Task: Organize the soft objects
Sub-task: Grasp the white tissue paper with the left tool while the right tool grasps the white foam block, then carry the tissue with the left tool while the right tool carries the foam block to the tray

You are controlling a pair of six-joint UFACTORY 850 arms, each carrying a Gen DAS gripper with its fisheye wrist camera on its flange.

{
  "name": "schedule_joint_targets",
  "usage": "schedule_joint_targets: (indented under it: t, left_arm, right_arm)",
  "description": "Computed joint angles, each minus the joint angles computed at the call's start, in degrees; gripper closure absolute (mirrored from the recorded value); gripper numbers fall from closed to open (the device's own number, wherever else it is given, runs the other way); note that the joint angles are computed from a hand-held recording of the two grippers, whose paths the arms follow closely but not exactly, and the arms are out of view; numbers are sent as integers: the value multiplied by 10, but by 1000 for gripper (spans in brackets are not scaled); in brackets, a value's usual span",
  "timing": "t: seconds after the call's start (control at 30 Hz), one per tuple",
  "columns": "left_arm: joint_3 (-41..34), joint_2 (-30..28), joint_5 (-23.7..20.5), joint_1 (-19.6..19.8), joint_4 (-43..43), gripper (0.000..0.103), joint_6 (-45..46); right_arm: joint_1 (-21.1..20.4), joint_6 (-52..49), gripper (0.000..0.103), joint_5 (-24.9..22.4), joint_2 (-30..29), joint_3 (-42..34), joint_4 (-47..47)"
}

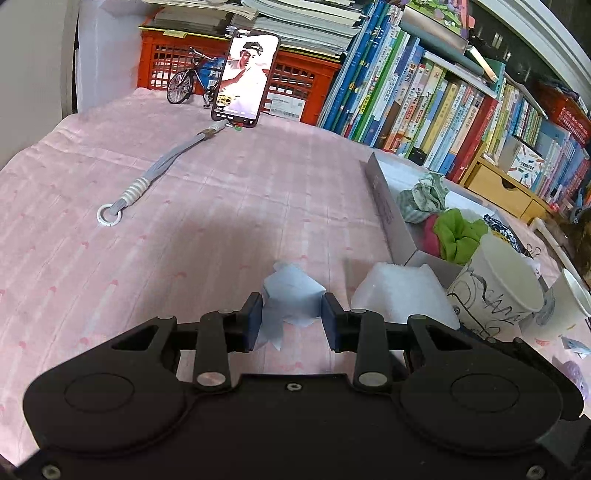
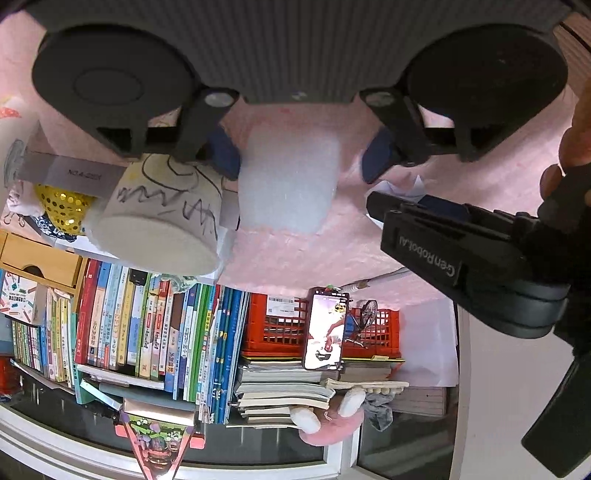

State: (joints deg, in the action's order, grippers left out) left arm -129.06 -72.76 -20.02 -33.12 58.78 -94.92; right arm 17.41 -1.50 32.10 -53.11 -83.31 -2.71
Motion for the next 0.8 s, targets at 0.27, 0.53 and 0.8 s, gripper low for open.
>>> schedule_joint_targets:
  t: [0.27, 0.53, 0.8]
  left_arm:
    - [46, 25, 13, -4, 63, 70, -78]
    - [89, 50, 18, -14, 138, 70, -163]
    - [120, 74, 1, -26, 213, 70, -233]
  right_arm:
    - [-5, 23, 44, 6, 9, 14, -23]
    - [-16, 58, 44, 42, 41, 65, -85]
    - [-20, 34, 44, 84, 62, 99, -76]
